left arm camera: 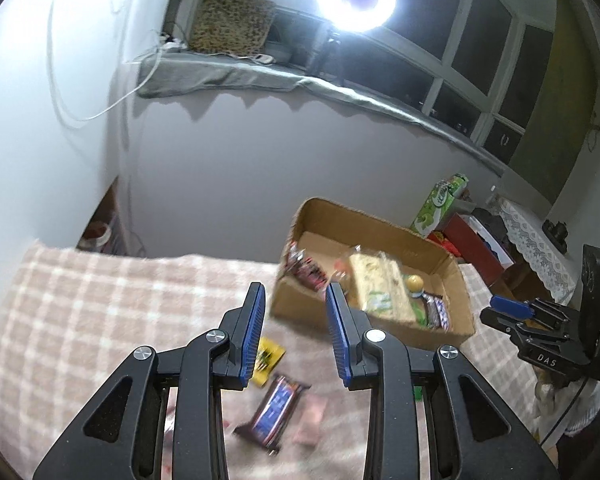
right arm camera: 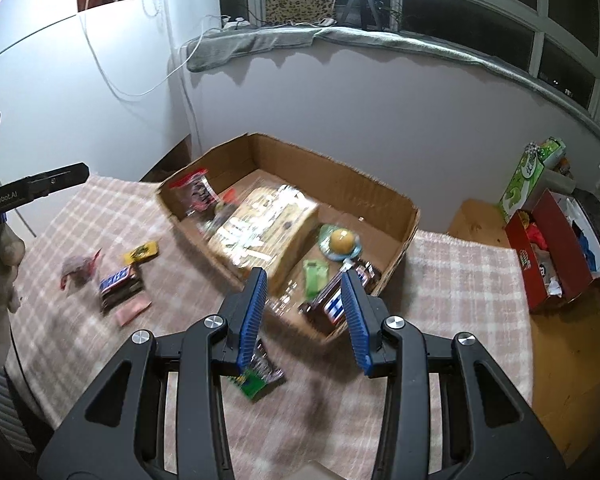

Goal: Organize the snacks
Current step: 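Lower the right tool onto the green-wrapped candy while the left tool approaches the red-topped bagged cake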

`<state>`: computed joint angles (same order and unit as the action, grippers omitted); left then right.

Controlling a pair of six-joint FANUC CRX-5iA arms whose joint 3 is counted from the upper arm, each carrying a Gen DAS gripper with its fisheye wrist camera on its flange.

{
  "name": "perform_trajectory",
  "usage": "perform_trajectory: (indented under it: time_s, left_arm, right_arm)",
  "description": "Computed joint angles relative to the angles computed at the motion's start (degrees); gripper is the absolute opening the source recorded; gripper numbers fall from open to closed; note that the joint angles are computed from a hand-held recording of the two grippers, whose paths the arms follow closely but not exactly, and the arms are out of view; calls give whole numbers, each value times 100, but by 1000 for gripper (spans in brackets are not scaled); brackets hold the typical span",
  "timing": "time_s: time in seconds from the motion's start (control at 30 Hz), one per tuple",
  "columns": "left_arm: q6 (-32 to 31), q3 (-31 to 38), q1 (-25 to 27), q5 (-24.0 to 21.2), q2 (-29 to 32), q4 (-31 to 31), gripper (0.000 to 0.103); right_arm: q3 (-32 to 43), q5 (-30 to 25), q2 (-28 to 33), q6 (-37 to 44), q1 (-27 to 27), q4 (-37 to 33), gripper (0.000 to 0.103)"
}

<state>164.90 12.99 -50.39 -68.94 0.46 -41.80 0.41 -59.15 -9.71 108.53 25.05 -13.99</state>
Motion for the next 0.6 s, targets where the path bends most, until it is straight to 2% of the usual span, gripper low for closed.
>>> perform_trajectory:
  time_s: [0.23, 0.3, 0.53, 0.6]
  left_arm:
    - [591, -440, -293, -265, -314, -135, 30]
    - [776, -604, -338, -317, -410, -115, 35]
    - [1027, -1014, -368, -452, -604, 85, 35]
    - [1168, -1152, -348, -476, -686, 126, 39]
  right_arm:
    - [-314, -160, -272, 128, 36, -72, 40]
    - [-385, -207, -316, 151, 32, -100, 40]
    - [-579, -503, -349, 508, 11, -224, 40]
    - [-641, -532, -340, 558, 53, -176, 40]
